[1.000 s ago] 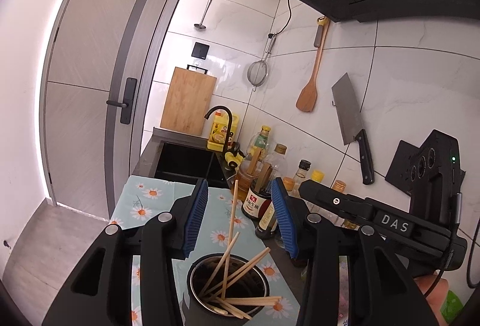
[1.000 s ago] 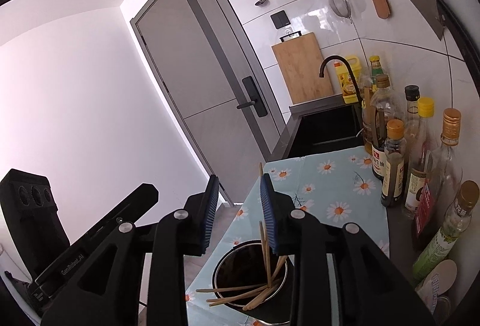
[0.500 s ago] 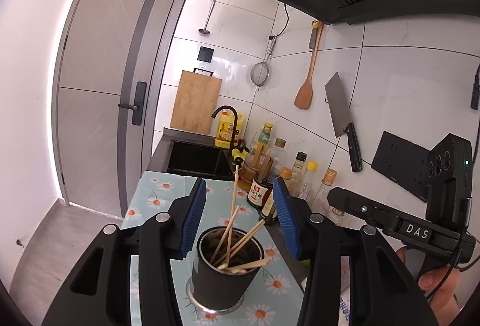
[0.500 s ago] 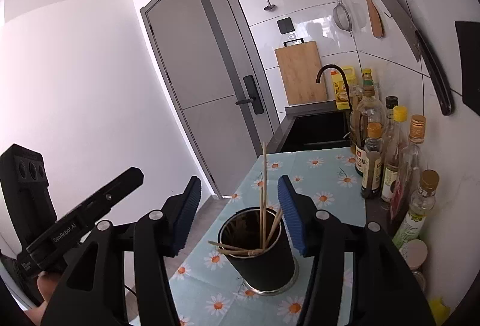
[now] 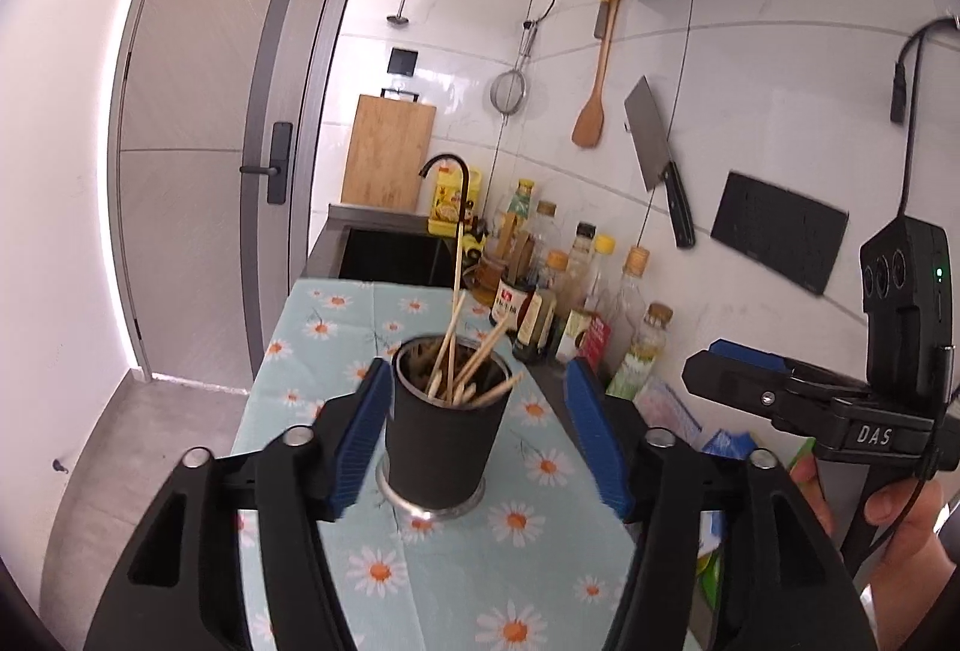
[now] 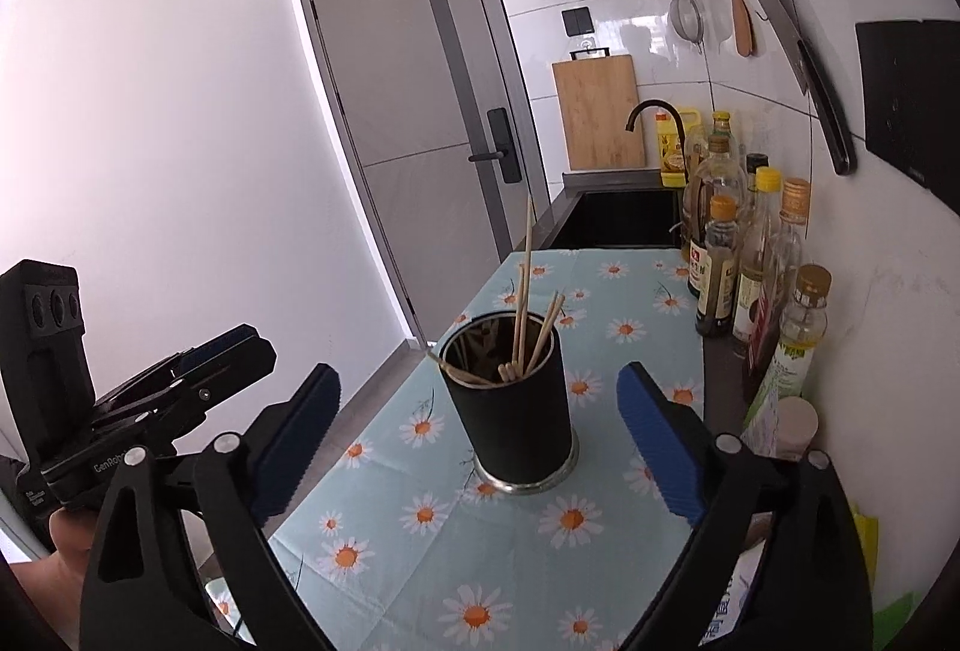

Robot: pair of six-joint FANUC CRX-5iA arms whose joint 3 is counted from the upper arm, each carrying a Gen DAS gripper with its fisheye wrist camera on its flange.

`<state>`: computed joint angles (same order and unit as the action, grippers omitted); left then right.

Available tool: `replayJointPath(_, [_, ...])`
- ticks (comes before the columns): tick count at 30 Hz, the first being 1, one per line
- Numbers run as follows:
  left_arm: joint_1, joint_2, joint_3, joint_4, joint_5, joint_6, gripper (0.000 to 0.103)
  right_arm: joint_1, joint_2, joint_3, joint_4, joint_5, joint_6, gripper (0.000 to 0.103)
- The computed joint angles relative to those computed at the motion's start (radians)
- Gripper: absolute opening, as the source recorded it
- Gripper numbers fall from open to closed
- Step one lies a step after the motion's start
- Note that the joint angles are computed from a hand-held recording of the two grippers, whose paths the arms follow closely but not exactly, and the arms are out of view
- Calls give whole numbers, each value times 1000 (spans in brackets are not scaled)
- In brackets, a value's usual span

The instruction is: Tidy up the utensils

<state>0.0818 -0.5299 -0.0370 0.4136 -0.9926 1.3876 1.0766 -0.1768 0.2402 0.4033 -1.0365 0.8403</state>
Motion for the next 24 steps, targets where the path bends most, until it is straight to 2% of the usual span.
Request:
replayJointPath(3, [6,-18,-27,5,-46,11,84,31,3,-3,-19,-92,17,98])
replayJointPath(4, [7,-21,-31,2,-61,15,94,49,3,-11,-13,-122,15,98])
replayJointPath(8, [-13,-52,-38,-67,-128,39,95,109,-29,-76,9,-172,15,98])
replayJointPath(12, [2,-79,-63,-57,-202,20,95,144,-63,-127,-7,-204,-42,98])
replayJointPath(24, [56,-156,-173,-25,-287,-4,96,169,-142,-240,-39,-221,-154,98])
